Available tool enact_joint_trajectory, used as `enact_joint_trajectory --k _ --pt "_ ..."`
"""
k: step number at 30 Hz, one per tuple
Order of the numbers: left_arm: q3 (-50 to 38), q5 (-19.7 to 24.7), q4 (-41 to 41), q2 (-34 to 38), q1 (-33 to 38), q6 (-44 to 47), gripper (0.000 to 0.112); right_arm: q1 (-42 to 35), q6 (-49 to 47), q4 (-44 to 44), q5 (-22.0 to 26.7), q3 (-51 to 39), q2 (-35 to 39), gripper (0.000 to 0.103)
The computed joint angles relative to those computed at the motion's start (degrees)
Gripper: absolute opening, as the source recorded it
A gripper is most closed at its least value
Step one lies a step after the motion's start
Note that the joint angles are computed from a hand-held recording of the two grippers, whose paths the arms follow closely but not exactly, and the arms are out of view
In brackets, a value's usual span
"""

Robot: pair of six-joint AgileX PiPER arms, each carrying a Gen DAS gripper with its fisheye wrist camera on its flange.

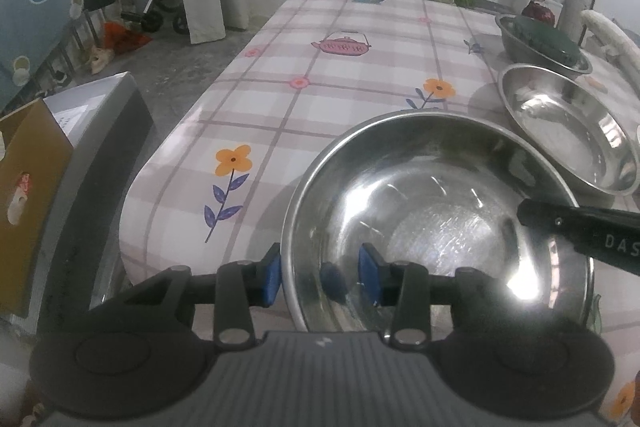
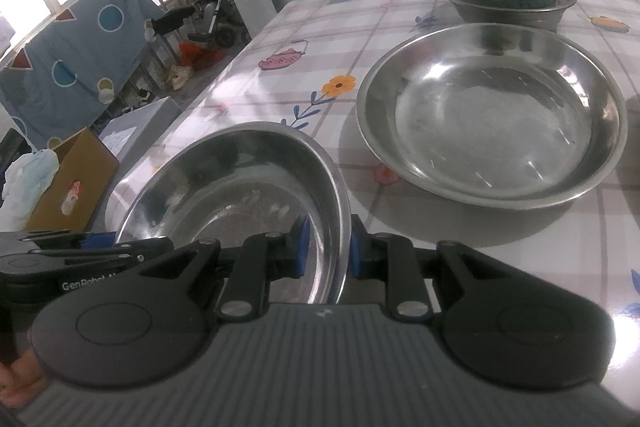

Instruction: Organize plates and bowls

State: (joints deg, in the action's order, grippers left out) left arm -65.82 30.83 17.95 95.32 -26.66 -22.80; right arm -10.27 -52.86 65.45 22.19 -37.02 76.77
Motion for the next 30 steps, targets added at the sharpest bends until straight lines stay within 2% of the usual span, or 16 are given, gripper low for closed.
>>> enact_joint_trajectory --k 30 --pt "-0.1 1.4 1.7 -1.9 -0.7 -1.5 0.041 -0.7 1.3 -0.8 1.1 1.2 -3.9 0.02"
